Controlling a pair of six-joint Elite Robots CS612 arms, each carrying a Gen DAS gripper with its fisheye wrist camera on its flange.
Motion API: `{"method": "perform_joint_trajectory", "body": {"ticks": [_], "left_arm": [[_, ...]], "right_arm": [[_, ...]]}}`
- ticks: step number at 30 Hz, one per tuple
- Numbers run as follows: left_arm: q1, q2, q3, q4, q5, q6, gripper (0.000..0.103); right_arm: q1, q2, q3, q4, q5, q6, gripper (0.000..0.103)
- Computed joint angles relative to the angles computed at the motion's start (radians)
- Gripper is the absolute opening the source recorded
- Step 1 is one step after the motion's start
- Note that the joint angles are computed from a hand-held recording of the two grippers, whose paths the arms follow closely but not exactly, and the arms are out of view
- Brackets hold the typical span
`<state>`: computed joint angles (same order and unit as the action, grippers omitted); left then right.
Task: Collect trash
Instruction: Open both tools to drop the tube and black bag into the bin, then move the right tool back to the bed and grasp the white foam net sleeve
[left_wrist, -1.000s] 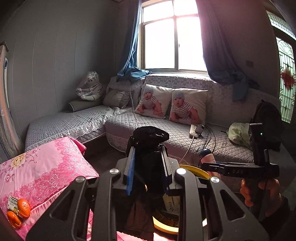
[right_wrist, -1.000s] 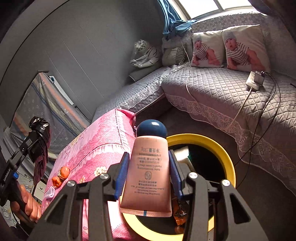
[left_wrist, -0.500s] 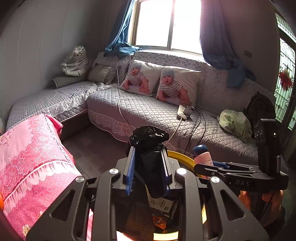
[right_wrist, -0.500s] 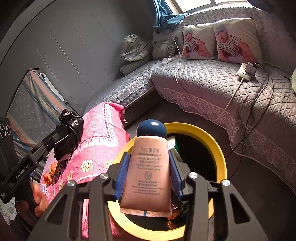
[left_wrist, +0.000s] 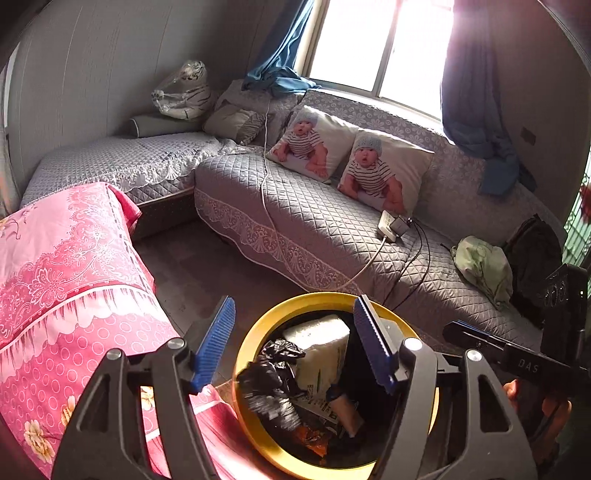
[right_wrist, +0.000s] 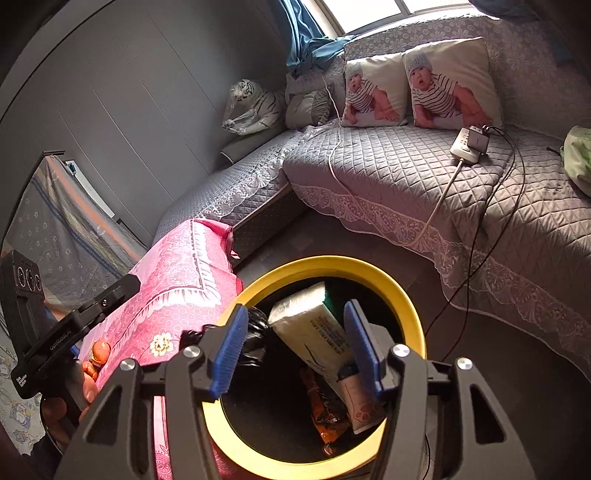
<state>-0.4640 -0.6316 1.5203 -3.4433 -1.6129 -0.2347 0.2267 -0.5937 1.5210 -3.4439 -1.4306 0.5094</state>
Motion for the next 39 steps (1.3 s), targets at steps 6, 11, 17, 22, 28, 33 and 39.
{"method": "perform_joint_trajectory", "body": {"ticks": [6, 11, 17, 22, 28, 33, 39], "left_arm": [[0.017, -0.021, 0.043, -0.070, 0.044, -0.022, 0.063], [0.032, -0.051, 0.105, -0.176, 0.120, 0.003, 0.064], [0.078, -0.098, 0.207, -0.298, 0.223, -0.012, 0.067], [0.111, -0.132, 0.315, -0.442, 0.387, -0.004, 0.073], [0.139, -0.166, 0.450, -0.663, 0.637, -0.091, 0.095], [0.150, -0.187, 0.537, -0.806, 0.879, -0.136, 0.095], [0.158, -0.219, 0.626, -0.653, 1.242, -0.385, 0.095]], "right_arm": [[0.003, -0.009, 0.005, -0.003, -0.008, 0.000, 0.052], [0.015, -0.013, -0.003, -0.005, -0.014, -0.039, 0.052], [0.035, -0.011, -0.028, -0.001, -0.003, -0.107, 0.052], [0.060, -0.003, -0.071, 0.018, 0.035, -0.196, 0.052], [0.117, 0.029, -0.192, 0.127, 0.182, -0.413, 0.052], [0.192, 0.083, -0.359, 0.309, 0.307, -0.665, 0.053], [0.304, 0.202, -0.666, 0.700, 0.405, -0.990, 0.053]]}}
